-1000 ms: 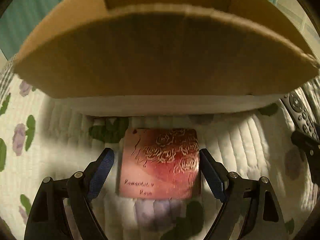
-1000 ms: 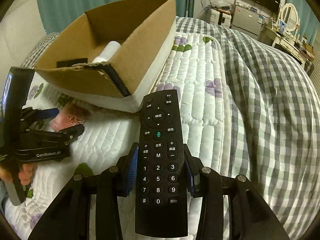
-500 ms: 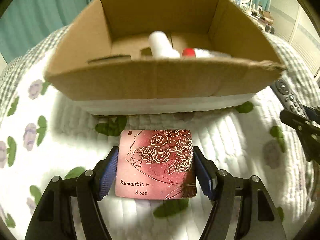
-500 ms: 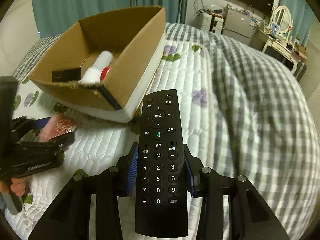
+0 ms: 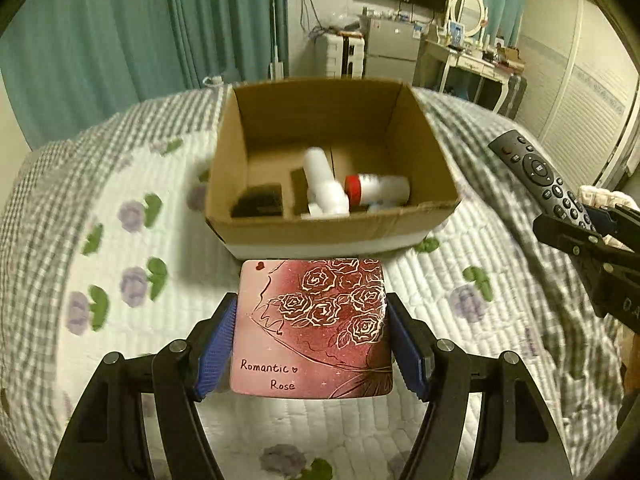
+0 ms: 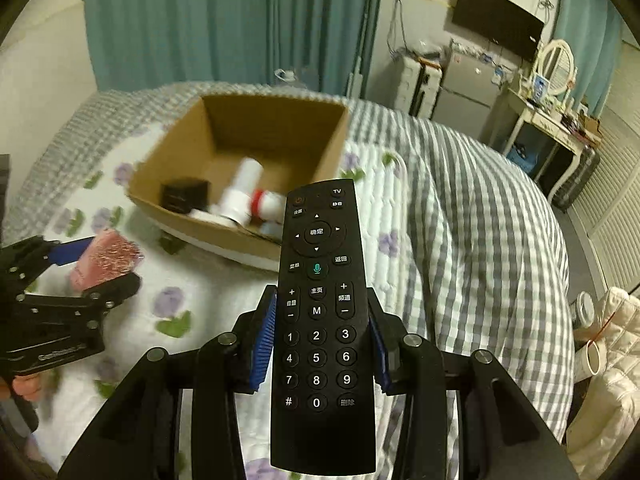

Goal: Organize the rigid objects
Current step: 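Carry the remote and card into the box and open both tools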

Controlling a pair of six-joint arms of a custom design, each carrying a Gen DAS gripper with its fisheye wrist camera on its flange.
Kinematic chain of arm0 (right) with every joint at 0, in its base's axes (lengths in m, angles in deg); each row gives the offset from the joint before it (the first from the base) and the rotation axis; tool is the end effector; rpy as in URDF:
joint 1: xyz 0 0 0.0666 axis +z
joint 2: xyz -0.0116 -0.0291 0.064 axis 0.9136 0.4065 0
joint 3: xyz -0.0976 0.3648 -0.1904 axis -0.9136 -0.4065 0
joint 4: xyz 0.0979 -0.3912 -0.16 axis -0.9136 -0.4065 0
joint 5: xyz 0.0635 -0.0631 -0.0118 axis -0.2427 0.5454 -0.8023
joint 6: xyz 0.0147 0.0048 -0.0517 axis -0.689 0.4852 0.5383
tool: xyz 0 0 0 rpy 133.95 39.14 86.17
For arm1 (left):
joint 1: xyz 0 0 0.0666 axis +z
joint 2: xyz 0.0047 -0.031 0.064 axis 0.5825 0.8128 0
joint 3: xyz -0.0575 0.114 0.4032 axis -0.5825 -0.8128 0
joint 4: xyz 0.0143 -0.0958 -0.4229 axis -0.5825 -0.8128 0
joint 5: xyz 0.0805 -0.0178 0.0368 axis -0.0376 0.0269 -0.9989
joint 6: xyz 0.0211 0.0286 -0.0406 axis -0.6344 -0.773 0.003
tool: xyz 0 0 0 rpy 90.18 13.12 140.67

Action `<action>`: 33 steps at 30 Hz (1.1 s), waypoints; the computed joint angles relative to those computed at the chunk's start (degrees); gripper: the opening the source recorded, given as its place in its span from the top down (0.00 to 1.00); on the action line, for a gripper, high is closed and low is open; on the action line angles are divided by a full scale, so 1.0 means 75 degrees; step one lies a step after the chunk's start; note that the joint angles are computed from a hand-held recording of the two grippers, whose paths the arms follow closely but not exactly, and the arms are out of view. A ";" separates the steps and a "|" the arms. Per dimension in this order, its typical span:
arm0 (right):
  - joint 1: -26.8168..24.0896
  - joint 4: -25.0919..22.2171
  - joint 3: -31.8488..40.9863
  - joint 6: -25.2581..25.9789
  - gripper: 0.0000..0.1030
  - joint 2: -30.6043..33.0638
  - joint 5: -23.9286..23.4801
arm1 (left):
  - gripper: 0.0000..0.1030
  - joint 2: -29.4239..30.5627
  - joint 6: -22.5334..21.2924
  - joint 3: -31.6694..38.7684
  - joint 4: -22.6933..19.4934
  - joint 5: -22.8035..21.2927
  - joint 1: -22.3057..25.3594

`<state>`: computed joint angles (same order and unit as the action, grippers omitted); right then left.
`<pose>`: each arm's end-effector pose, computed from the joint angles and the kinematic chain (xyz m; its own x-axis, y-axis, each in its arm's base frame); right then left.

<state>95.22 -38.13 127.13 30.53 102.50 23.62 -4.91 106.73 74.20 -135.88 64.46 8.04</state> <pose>0.3615 0.2029 0.4718 -0.6047 -0.4749 -0.6393 -0.5836 0.8105 -0.0500 0.3223 -0.1540 0.4166 -0.7847 -0.1529 -0.6007 -0.1884 0.9821 -0.0039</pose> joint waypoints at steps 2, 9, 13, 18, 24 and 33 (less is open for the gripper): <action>0.0135 -0.0175 0.0200 0.0034 0.61 -0.0054 -0.0039 | 0.31 -0.0131 -0.0086 0.0182 -0.0152 -0.0130 -0.0028; 0.0685 -0.0307 0.0982 0.0136 0.61 0.0112 -0.0029 | 0.30 -0.0433 -0.0655 0.0675 -0.0060 -0.0473 0.0205; 0.0870 -0.0205 0.1355 0.0204 0.61 0.0412 -0.0154 | 0.30 -0.0256 -0.1061 0.0896 0.0227 -0.0502 0.0527; 0.0992 0.0057 0.1775 0.0321 0.61 0.0993 -0.0254 | 0.30 0.0135 -0.1475 0.1006 0.0870 -0.0293 0.1001; 0.0869 0.0420 0.2187 0.0418 0.61 0.1882 -0.0395 | 0.30 0.0921 -0.1771 0.1092 0.1541 0.0093 0.1599; 0.0306 0.0443 0.2728 0.0657 0.61 0.3268 -0.1474 | 0.30 0.2036 -0.2396 0.0985 0.2309 0.0498 0.2010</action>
